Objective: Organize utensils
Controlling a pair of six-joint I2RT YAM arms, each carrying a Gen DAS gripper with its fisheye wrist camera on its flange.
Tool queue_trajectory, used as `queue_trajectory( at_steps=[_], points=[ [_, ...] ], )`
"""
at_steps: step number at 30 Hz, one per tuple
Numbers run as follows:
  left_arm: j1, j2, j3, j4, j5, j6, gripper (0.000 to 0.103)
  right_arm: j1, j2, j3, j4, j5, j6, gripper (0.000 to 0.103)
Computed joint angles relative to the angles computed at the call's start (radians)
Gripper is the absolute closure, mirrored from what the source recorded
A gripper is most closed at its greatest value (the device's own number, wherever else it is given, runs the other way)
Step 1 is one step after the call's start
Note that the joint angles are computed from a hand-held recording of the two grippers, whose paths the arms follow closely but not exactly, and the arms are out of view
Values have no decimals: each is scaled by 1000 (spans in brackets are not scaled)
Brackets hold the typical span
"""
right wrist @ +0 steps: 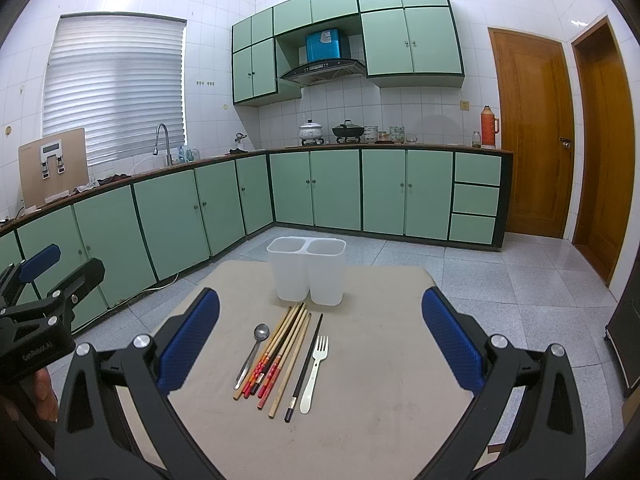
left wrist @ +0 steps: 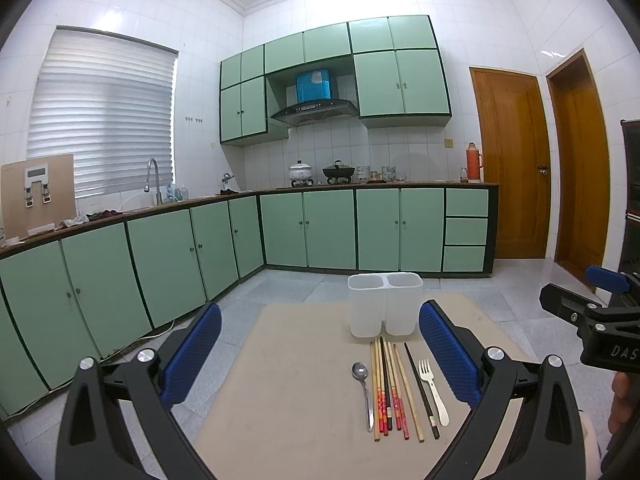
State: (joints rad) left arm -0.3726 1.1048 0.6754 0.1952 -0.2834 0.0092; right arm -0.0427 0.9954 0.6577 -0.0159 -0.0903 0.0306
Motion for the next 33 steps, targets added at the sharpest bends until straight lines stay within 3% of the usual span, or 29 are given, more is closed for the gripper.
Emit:
queue_trajectory(
  at_steps=[30,33],
  points=[
    [-9,13,-2,13,-11,-1,6,1,-4,9,-23,2,7,5],
    [-10,21,-2,17,-11,-2,6,-35,42,8,16,-28,-3,5]
  ],
)
